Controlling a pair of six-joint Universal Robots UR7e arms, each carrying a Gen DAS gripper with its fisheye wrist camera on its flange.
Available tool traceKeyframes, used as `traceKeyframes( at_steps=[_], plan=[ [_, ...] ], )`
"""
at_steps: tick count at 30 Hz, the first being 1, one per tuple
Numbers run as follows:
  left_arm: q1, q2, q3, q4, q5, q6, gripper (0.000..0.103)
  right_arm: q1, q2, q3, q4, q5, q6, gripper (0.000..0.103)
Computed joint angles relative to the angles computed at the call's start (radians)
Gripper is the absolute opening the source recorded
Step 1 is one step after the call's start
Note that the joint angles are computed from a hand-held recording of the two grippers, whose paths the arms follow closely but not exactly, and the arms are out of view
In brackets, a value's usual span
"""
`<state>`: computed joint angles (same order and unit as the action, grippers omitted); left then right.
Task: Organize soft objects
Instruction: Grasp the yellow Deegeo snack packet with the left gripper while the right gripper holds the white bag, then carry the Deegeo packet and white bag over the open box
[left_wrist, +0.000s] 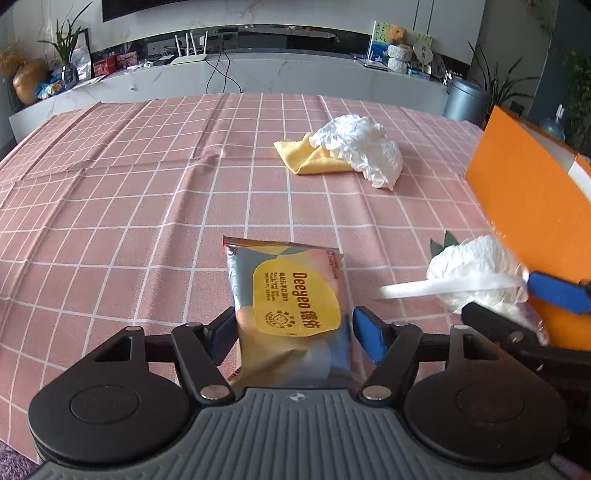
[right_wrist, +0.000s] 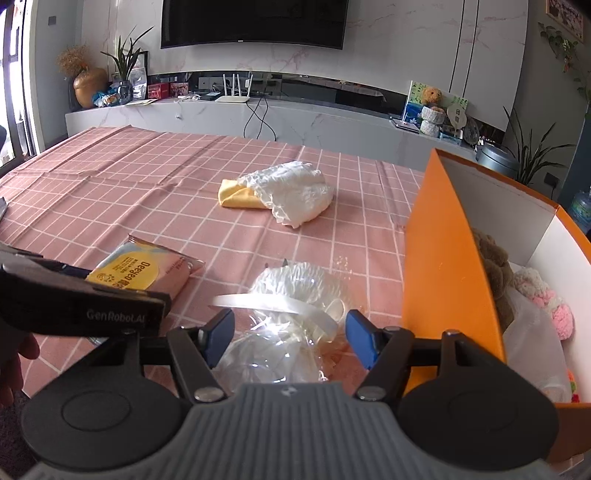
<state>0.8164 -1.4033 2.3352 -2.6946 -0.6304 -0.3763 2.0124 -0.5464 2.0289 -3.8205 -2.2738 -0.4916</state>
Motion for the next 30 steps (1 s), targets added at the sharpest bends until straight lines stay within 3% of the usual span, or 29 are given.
traceKeyframes(
  at_steps=[6,11,17,22,23,30],
  plan=[
    [0.014,0.029,0.019,-0.103,0.011,0.104,0.069,-0.023,-0.015,0.000,0.050,0.034,0.068,0.066],
    [0.024,0.043,0.024,-0.147,0.000,0.149,0.066,-0.030,-0.007,-0.003,0.028,0.046,0.052,0.054],
    [0.026,0.052,0.039,-0.219,-0.005,0.193,0.062,-0.032,0.018,-0.007,-0.023,0.047,-0.015,0.047],
    [0.028,0.036,0.042,-0.221,-0.019,0.183,0.057,-0.034,0.009,0.009,-0.045,0.065,-0.019,0.042],
    [0.026,0.031,0.044,-0.217,-0.023,0.177,0.057,-0.033,0.005,0.014,-0.047,0.072,-0.021,0.037],
    [-0.005,-0.012,0.066,-0.195,-0.020,0.140,0.056,-0.019,-0.016,0.039,-0.061,0.087,-0.028,0.035]
  ],
)
